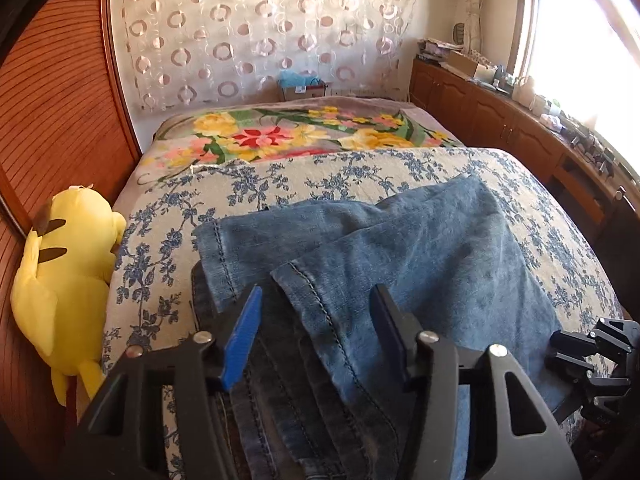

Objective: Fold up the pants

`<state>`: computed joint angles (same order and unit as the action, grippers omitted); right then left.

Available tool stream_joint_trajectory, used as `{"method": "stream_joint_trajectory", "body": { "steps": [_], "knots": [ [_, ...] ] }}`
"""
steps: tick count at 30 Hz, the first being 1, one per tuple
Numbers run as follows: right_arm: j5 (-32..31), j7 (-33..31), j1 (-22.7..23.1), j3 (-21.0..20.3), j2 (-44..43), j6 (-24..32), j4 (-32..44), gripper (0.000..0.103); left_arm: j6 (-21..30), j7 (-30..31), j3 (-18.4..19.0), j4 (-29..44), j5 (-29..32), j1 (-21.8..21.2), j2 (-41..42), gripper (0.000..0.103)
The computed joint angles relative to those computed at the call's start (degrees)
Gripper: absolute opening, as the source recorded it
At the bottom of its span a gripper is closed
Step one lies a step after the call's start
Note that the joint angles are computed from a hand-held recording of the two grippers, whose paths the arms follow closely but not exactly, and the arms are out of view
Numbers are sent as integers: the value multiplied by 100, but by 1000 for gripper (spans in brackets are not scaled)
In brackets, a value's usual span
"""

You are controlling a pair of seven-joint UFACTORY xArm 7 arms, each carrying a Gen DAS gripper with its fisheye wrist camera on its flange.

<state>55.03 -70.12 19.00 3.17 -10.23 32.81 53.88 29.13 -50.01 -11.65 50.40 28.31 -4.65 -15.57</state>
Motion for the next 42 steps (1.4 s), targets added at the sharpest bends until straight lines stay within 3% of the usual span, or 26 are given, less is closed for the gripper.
{"method": "stream_joint_trajectory", "body": {
  "steps": [5, 9, 13, 16, 22, 27, 31, 34, 38, 42],
  "knots": [
    [0, -5, -10, -3, -2, 10, 3, 19, 96, 308, 166, 163, -365, -123, 263, 40],
    [4, -17, -12, -4, -5, 3, 1, 20, 9, 347, 147, 101, -351, -138, 206, 5],
    [19, -8, -16, -11, 3, 5, 6, 21, 22, 10, 10, 69, 22, 30, -57, 2],
    [38, 7, -21, -10, 15, 15, 16, 22, 179, -147, -70, 150, 316, 197, -239, 2],
    [68, -39, -13, -4, -1, -30, -10, 23, 233, 79, 41, 277, 256, 310, -192, 3],
    [61, -30, -12, -6, -2, -25, -10, 24, 291, 47, 114, 203, 164, 288, -44, 10],
    [75, -36, -20, -9, 18, -14, -1, 24, 213, -196, 27, -118, 278, 308, -290, 26],
    [89, -41, -24, -8, 22, -11, 2, 24, 138, -385, -80, -416, 318, 317, -612, 46],
    [82, -44, -30, -5, 20, -10, 3, 25, -11, -503, -233, -767, 182, 276, -997, 47],
    [6, 34, -44, 16, 39, -29, 14, 26, 24, -790, -619, -929, 219, 338, -1277, 47]
  ]
}}
